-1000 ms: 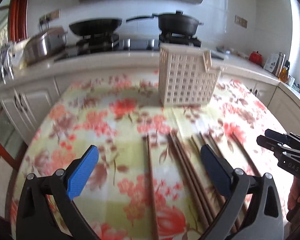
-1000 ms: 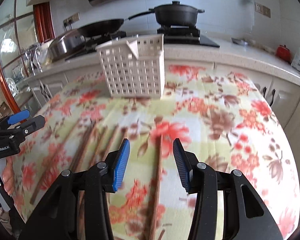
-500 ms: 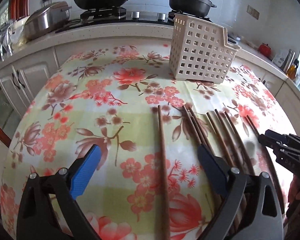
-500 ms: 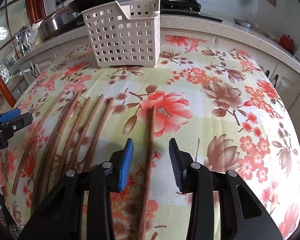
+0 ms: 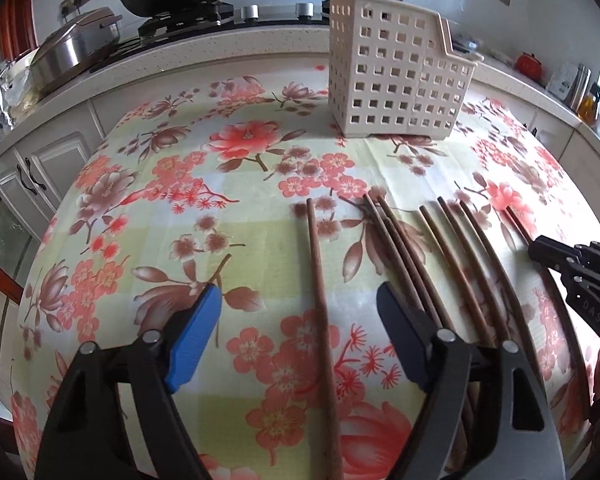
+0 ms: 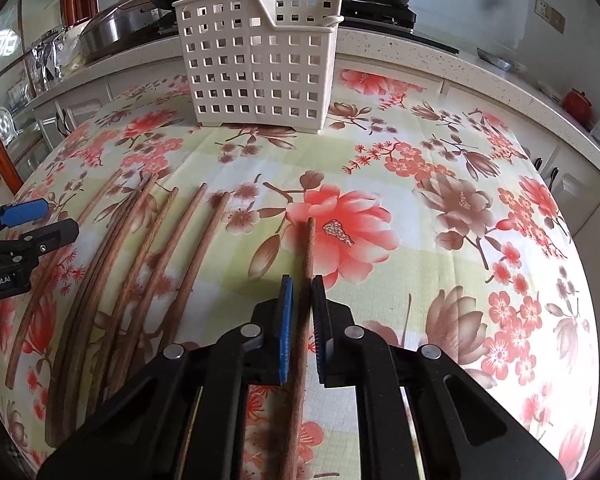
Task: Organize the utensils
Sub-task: 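Grasp one brown chopstick with the right tool while the left tool grasps another chopstick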
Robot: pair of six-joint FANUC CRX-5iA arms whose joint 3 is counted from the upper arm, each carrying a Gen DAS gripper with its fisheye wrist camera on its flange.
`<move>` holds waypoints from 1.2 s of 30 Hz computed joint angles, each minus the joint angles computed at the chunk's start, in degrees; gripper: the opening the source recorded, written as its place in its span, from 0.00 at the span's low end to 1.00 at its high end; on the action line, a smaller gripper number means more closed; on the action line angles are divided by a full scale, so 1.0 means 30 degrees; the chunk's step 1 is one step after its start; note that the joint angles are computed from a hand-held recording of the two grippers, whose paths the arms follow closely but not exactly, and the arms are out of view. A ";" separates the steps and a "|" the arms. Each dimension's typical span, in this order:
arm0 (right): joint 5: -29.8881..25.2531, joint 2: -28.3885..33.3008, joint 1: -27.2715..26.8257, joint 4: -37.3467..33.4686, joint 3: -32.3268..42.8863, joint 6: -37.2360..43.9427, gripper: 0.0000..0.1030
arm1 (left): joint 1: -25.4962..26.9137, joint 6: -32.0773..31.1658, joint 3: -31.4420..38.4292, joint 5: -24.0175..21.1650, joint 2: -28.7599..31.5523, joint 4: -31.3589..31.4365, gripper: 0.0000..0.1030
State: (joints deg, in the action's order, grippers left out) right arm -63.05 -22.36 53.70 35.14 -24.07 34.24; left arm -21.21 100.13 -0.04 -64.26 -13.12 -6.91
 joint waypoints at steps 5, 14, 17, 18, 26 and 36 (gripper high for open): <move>-0.0035 -0.0270 0.0039 0.0001 -0.0195 -0.0266 0.08 | -0.0015 -0.0653 0.0171 -0.0064 0.0339 0.0418 0.57; 0.0136 -0.0511 -0.0024 -0.0195 -0.0295 -0.0199 0.08 | -0.0314 -0.1120 0.1084 -0.0426 0.1437 0.0286 0.30; 0.0190 -0.0556 -0.0066 -0.0300 -0.0288 -0.0141 0.08 | -0.0338 -0.1391 0.1582 -0.0905 0.1847 0.0374 0.25; 0.0215 -0.0570 -0.0085 -0.0342 -0.0295 -0.0119 0.08 | -0.0380 -0.1385 0.1605 -0.0944 0.1842 0.0296 0.25; 0.0090 -0.0499 0.0061 -0.0100 -0.0340 -0.0033 0.07 | -0.0387 -0.1526 0.1269 -0.0700 0.1562 0.0274 0.06; 0.0877 -0.1331 0.0480 0.0548 -0.0813 -0.0789 0.06 | -0.0154 -0.1820 0.0022 0.0795 0.0278 0.1113 0.05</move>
